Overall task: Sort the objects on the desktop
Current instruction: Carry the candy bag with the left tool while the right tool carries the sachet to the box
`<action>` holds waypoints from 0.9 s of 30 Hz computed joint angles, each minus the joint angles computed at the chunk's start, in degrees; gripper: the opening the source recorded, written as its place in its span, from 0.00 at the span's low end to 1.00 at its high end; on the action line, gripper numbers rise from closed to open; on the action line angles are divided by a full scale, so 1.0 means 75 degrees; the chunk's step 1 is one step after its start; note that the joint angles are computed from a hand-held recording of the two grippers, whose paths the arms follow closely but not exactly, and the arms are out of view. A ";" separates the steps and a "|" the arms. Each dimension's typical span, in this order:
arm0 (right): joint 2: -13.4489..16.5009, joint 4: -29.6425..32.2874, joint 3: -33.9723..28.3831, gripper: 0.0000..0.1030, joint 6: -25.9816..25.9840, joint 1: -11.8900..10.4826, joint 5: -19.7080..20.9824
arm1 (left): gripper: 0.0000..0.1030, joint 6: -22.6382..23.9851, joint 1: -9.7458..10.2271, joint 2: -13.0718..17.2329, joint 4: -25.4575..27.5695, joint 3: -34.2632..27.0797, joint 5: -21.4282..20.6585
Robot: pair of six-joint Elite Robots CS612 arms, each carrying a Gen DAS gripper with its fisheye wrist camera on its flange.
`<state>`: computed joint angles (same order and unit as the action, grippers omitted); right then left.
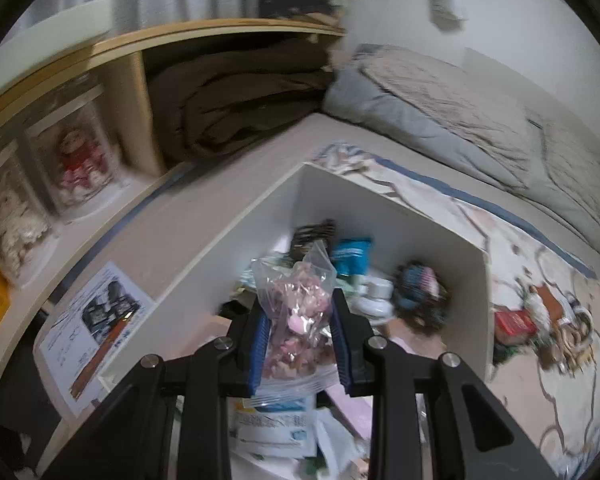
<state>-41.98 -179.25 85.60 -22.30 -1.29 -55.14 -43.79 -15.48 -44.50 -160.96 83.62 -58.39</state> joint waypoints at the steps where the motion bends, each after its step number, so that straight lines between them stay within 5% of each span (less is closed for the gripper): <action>1: -0.0011 0.0029 0.0008 0.66 -0.0047 0.0004 0.0067 | 0.28 -0.0091 0.0021 0.0012 0.0064 -0.0013 -0.0030; 11: -0.0164 0.0951 -0.0083 0.66 -0.0510 0.0087 0.0610 | 0.28 -0.0392 0.0075 0.0200 0.0567 -0.0211 0.0510; 20: -0.0382 0.2365 -0.0399 0.66 -0.1303 0.0316 0.1014 | 0.28 -0.0376 0.0123 0.0334 0.0396 -0.0201 0.0167; 27: -0.0352 0.2549 -0.0778 0.66 -0.1024 0.0481 0.1129 | 0.28 -0.0211 0.0161 0.0378 0.0396 -0.0183 0.0074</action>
